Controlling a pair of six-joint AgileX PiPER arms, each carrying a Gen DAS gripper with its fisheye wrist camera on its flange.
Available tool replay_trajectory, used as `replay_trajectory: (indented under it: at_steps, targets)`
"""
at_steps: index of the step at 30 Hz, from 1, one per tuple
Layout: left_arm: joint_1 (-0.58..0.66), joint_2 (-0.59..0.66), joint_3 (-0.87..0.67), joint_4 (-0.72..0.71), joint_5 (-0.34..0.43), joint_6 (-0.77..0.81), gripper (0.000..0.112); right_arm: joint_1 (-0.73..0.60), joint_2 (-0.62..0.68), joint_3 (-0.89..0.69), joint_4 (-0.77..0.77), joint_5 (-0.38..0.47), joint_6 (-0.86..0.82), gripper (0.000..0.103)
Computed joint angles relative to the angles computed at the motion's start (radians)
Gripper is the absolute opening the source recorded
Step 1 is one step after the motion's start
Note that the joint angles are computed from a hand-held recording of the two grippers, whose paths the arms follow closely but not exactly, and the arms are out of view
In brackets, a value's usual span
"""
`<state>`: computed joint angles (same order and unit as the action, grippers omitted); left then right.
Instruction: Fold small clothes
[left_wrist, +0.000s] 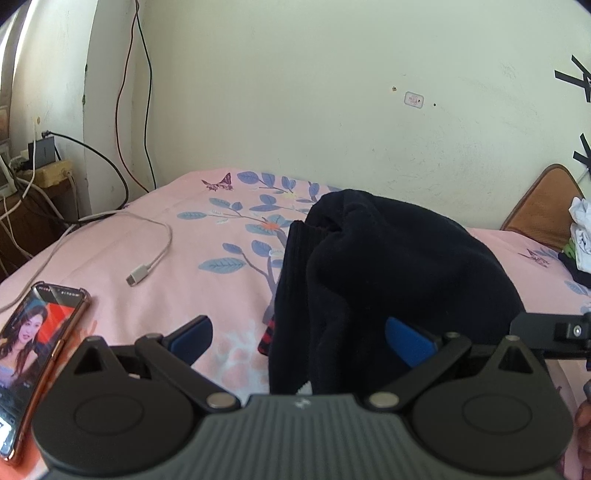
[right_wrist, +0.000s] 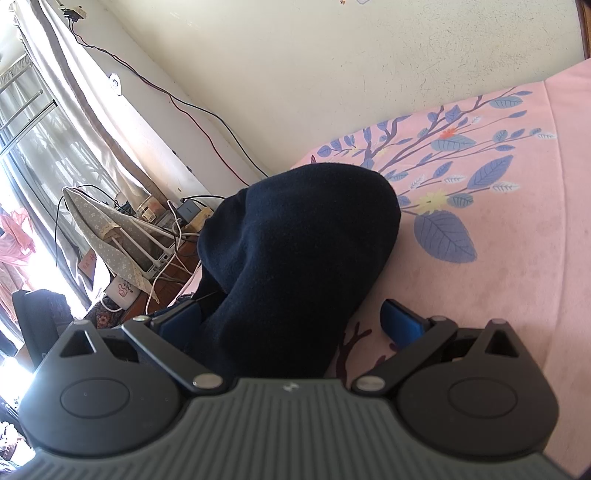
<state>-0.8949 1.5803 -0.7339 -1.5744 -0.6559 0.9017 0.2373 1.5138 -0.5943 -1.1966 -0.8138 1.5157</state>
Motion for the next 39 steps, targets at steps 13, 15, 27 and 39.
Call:
replay_trajectory:
  at_steps: [13,15,27,39]
  targets:
    - [0.079,-0.029,0.017,0.037,0.137,-0.046,0.103,-0.002,0.001,0.000,-0.002,-0.002,0.000,0.103]
    - [0.088,-0.029,0.020,0.051,0.152,-0.061,0.103,-0.002,0.001,0.000,-0.002,-0.002,0.000,0.103]
    - [0.093,-0.031,0.022,0.060,0.163,-0.076,0.103,-0.002,0.001,0.000,-0.002,-0.003,-0.002,0.103]
    - [0.101,-0.026,0.017,0.066,0.179,-0.086,0.103,-0.002,0.002,0.001,-0.001,-0.003,-0.003,0.103]
